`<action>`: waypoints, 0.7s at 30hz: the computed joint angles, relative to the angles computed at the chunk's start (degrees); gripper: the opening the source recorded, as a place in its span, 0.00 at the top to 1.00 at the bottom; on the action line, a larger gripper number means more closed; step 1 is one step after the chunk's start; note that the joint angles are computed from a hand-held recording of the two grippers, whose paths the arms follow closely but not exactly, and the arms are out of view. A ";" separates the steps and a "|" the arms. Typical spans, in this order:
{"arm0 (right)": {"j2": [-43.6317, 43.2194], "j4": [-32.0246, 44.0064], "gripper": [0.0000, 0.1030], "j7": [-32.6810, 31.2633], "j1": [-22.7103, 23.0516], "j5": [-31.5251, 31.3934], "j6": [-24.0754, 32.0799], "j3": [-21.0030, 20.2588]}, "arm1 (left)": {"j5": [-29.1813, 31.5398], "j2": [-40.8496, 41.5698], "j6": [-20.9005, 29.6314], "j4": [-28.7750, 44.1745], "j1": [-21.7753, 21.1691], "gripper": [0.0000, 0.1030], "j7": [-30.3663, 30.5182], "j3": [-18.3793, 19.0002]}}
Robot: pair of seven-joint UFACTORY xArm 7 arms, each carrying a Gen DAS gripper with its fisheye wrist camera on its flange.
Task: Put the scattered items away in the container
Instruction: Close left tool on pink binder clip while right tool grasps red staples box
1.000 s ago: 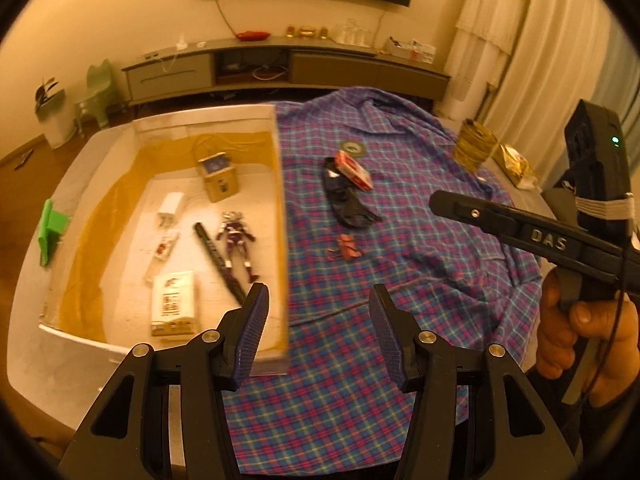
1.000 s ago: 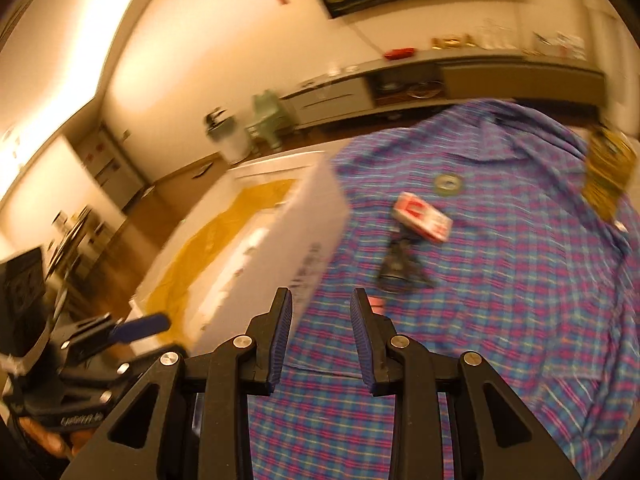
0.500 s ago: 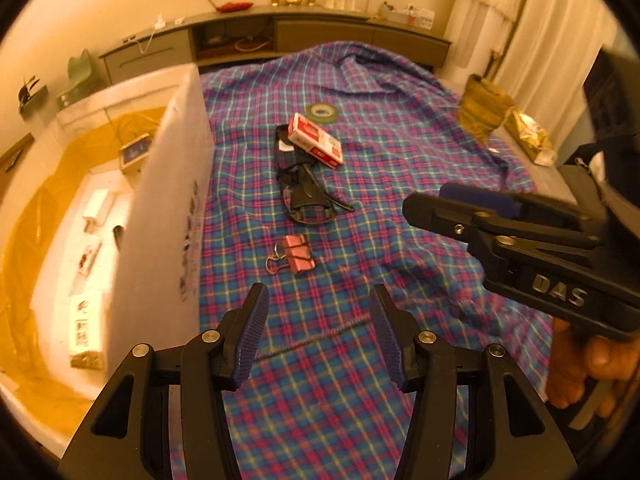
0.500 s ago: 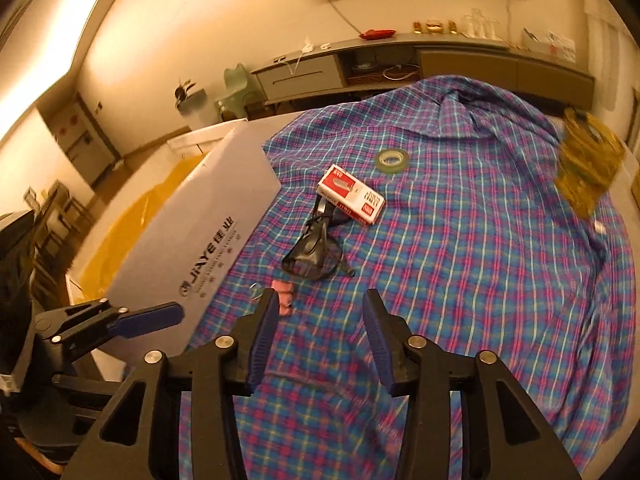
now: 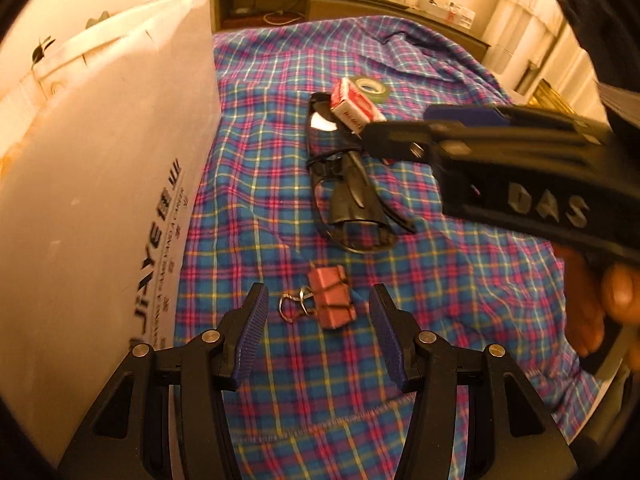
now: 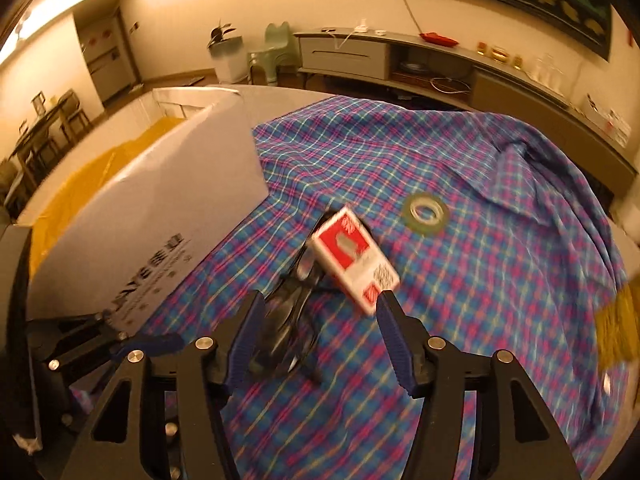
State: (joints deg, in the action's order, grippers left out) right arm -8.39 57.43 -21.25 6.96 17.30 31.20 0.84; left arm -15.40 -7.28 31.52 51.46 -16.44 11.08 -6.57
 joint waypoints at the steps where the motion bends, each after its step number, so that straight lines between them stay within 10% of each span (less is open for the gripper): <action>1: 1.28 0.93 0.42 -0.64 0.07 0.57 -0.03 -0.20 | -0.09 0.53 -0.28 0.17 -0.04 0.47 0.12 -0.01; 4: 4.82 3.63 0.43 -3.33 -0.32 4.76 1.08 -0.74 | -0.89 1.16 -3.02 -0.53 -0.36 0.47 1.30 -0.17; 7: 6.16 4.79 0.69 -5.70 -1.85 12.96 3.37 -1.35 | -4.29 1.20 -4.93 -1.13 -1.10 0.48 5.69 0.28; 9: 6.02 4.67 0.89 -7.27 -2.97 17.86 4.97 -1.68 | -5.22 1.45 -5.80 -1.23 -1.24 0.76 8.02 0.38; 14: 5.31 3.00 0.93 -6.22 -4.32 19.15 5.16 -1.44 | -11.32 1.19 -4.74 -1.16 -1.47 0.77 13.09 1.16; 17: 4.31 2.69 0.84 -6.25 -3.86 15.81 3.73 -0.64 | -13.30 0.71 -4.32 -1.40 -1.30 0.77 14.97 1.37; 21: 4.84 3.58 0.40 -5.06 -2.66 5.37 -1.27 1.04 | -15.13 0.09 -4.25 -2.01 -1.06 0.77 16.71 1.68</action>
